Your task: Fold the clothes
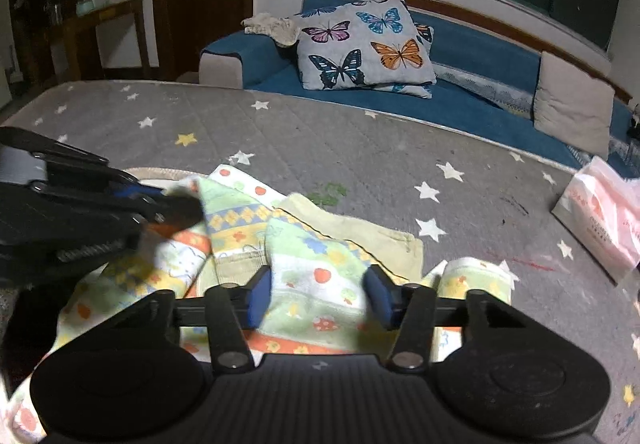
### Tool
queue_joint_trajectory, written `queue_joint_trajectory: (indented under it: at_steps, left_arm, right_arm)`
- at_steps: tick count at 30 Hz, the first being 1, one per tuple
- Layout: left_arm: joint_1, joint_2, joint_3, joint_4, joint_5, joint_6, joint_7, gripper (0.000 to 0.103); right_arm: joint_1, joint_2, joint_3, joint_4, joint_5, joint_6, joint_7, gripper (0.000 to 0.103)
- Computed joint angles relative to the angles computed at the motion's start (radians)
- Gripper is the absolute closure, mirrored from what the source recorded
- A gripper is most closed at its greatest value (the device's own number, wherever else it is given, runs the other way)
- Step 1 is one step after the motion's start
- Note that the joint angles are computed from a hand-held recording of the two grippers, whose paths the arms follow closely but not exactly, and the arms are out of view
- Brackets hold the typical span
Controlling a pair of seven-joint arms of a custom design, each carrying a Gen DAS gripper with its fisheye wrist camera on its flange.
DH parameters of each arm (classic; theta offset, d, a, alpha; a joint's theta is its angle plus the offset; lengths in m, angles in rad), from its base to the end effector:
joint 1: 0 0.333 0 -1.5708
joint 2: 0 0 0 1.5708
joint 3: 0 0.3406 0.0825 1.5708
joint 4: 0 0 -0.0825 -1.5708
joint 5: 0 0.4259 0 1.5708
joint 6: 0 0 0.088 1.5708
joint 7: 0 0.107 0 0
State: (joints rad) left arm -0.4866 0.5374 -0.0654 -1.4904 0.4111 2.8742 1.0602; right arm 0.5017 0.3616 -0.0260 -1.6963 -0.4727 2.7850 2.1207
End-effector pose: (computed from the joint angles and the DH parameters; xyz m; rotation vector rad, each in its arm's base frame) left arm 0.6756 -0.4290 0.4617 -1.4256 2.0723 -1.0042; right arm 0.6536 0.3627 0.4700 -1.9967 1.4512 -0.6547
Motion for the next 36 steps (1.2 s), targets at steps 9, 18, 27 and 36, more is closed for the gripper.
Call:
queue_joint_trajectory:
  at_steps: [9, 18, 27, 36]
  left_arm:
    - [-0.133, -0.13, 0.191, -0.142, 0.294, 0.037, -0.375, 0.102]
    - [-0.11, -0.245, 0.184, -0.27, 0.489, 0.004, -0.636, 0.102]
    - [-0.056, -0.47, 0.151, -0.506, 0.723, -0.079, -0.965, 0.102]
    - [0.05, -0.707, 0.043, -0.755, 0.791, -0.135, -1.123, 0.102]
  right_arm:
    - [0.002, -0.018, 0.01, -0.021, 0.006, 0.012, 0.025, 0.059]
    - [0.037, 0.009, -0.014, 0.024, -0.043, -0.058, 0.039, 0.091]
    - [0.033, -0.221, -0.068, -0.2, -0.304, 0.028, 0.402, 0.101]
    - [-0.079, -0.544, -0.003, -0.503, -0.595, -0.054, 0.808, 0.103]
